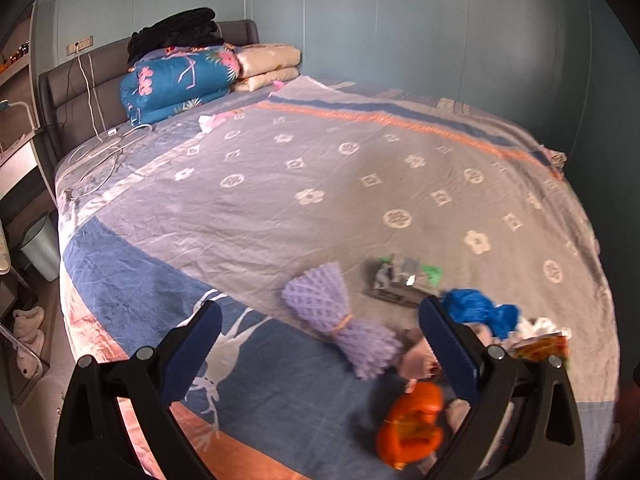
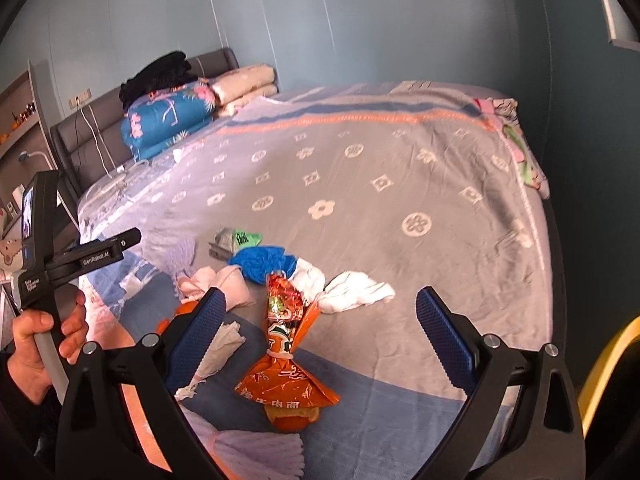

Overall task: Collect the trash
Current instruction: 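Move both tools back over the remaining trash on the bed, then grasp purple mesh with left tool while right tool grasps orange snack wrapper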

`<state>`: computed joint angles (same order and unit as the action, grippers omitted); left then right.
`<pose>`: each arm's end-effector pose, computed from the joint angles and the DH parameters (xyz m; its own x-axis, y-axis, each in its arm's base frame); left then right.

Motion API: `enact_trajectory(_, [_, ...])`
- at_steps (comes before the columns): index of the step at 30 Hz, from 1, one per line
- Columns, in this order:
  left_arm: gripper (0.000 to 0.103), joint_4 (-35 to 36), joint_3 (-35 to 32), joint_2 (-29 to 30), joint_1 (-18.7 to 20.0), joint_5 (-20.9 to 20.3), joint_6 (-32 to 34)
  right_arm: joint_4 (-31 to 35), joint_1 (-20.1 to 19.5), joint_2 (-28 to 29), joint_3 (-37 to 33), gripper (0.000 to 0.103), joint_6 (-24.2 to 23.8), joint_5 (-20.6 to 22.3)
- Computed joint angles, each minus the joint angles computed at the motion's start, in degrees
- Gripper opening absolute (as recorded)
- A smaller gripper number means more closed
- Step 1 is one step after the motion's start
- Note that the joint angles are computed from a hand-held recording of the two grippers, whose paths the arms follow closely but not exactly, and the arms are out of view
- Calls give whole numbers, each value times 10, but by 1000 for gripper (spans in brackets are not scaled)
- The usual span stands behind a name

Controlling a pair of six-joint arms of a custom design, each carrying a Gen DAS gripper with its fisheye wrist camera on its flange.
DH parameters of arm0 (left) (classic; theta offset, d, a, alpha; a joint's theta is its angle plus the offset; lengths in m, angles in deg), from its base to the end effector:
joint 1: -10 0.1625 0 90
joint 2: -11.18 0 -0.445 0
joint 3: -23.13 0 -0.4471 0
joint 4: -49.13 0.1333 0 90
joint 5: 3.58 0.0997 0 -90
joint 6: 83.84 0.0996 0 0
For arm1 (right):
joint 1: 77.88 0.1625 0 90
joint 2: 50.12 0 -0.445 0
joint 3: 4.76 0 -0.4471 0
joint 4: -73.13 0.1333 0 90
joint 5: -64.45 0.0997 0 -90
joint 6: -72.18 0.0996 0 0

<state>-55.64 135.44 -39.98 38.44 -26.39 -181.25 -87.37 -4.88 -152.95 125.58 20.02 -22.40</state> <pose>-0.3638 -0.4530 0.0187 -0.6534 -0.4108 -0.6359 0.3206 0.6108 -0.7240 0.0045 -0.4599 0.3851 -0.7614 -0.3953 0.5138 -0.6315 0.6314 -0.4500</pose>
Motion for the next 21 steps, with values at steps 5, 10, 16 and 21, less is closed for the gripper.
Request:
enact_trajectory(5, [95,-33,13,-5,25,-11,15,-15,9,31,-1,92,2,-22])
enact_trajectory(10, [95,-77,20,-3,51,-20,35,-36,15,55,1,92,-7,-43])
enact_trajectory(16, [95,-112,7,18,76,-18,66,-35,16,81,-6,91,-1,-70])
enact_trajectory(21, [95,-157,-1,34,94,-27,102,-40,17,96,-9,87,-6,-80])
